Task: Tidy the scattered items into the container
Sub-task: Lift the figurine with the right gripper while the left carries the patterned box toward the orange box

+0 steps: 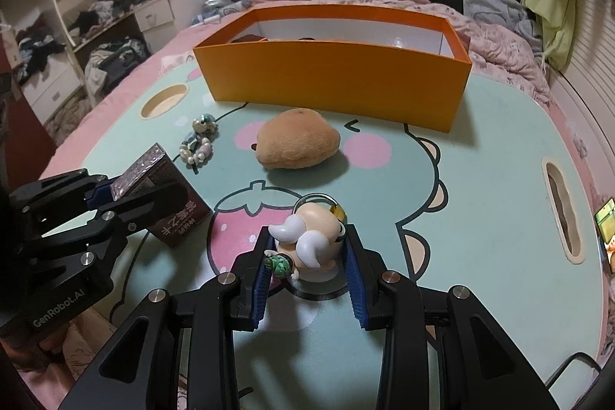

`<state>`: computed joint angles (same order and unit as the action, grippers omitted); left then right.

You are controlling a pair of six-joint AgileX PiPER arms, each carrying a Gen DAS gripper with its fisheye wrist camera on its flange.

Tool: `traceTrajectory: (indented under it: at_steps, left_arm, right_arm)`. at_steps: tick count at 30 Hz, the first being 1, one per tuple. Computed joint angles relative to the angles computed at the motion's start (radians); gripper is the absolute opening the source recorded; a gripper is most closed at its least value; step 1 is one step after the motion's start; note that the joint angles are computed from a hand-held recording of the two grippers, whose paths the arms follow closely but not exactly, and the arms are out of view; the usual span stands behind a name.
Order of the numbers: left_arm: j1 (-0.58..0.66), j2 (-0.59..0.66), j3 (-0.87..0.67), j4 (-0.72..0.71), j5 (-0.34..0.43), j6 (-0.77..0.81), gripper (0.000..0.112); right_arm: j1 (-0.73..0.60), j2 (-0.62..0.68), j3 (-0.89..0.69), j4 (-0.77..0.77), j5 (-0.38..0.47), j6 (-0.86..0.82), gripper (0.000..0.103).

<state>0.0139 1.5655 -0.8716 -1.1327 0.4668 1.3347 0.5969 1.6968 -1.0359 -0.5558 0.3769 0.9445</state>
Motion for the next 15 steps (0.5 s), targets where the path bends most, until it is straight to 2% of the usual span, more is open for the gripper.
traceTrajectory:
  at_steps: [12,15]
  left_arm:
    - [-0.005,0.011,-0.008,0.029,0.003,-0.035,0.02]
    - [-0.025,0.062,-0.055,0.17,0.037,-0.146,0.022]
  right_arm:
    - [0.002,0.002,-0.004,0.0,0.003,0.001,0.034]
    - [0.002,0.002,-0.004,0.001,0.003,0.001,0.034]
